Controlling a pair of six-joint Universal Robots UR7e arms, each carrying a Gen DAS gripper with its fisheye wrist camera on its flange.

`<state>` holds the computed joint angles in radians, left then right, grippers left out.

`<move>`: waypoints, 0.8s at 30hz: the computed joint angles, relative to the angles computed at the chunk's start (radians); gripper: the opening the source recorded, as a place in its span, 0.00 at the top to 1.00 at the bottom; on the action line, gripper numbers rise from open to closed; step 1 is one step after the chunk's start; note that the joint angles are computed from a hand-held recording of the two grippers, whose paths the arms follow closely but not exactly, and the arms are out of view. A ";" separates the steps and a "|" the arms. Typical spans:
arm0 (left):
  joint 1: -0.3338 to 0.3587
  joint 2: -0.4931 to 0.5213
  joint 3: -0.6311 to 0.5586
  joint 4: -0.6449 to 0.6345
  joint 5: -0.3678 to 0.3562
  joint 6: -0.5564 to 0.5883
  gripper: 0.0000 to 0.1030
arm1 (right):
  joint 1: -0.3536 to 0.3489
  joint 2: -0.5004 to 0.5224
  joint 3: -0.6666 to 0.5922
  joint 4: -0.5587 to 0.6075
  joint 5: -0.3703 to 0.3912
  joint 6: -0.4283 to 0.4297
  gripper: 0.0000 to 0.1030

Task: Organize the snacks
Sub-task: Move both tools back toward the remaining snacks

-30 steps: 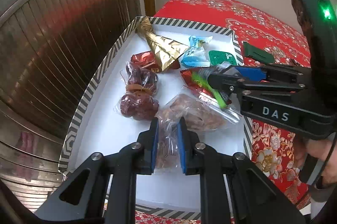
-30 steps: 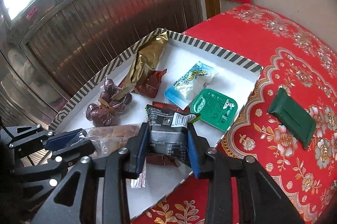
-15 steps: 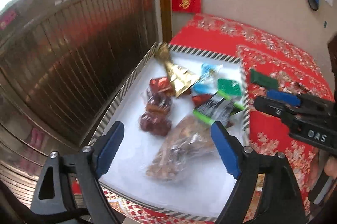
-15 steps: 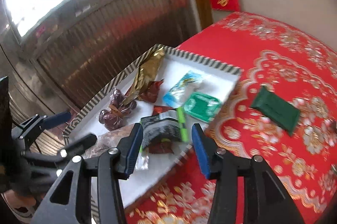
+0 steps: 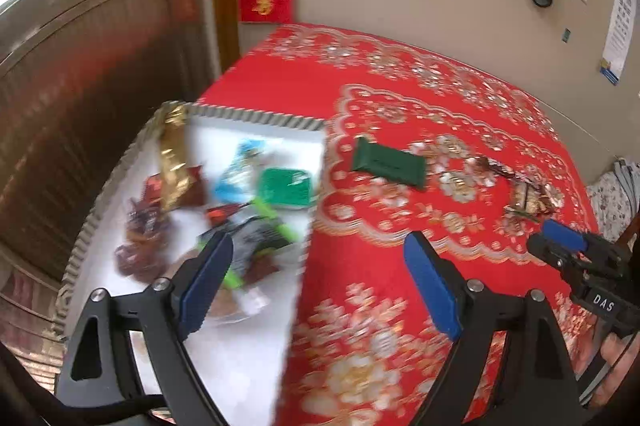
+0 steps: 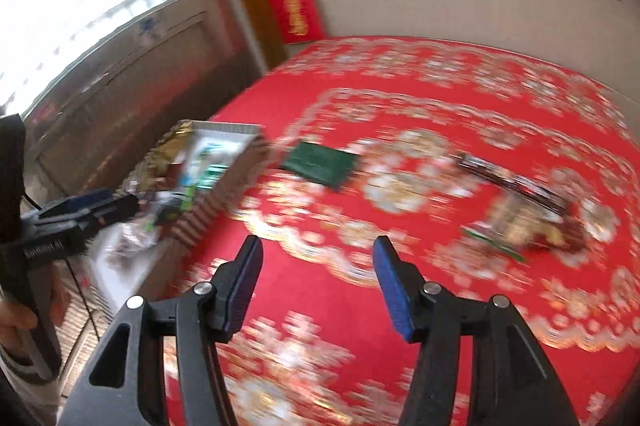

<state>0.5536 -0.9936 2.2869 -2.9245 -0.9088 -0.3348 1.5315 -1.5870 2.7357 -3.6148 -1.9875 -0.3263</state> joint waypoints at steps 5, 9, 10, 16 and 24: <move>0.003 0.094 -0.111 0.053 -0.055 -0.055 0.15 | -0.154 -0.235 0.062 0.101 0.082 -0.040 0.44; 0.006 0.173 -0.201 0.097 -0.053 -0.093 0.15 | -0.285 -0.440 0.084 0.233 0.192 -0.087 0.44; 0.008 0.195 -0.225 0.103 -0.054 -0.101 0.15 | -0.316 -0.491 0.083 0.270 0.213 -0.096 0.44; 0.054 0.315 -0.379 0.193 -0.083 -0.212 0.15 | -0.505 -0.714 0.071 0.457 0.376 -0.133 0.44; 0.085 0.439 -0.524 0.294 -0.027 -0.336 0.15 | -0.783 -0.898 0.071 0.689 0.661 -0.228 0.42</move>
<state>0.6388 -0.5550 1.7631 -2.6302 -0.9362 -0.6712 0.7488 -2.4852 2.8069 -2.9258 -1.3267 -0.5544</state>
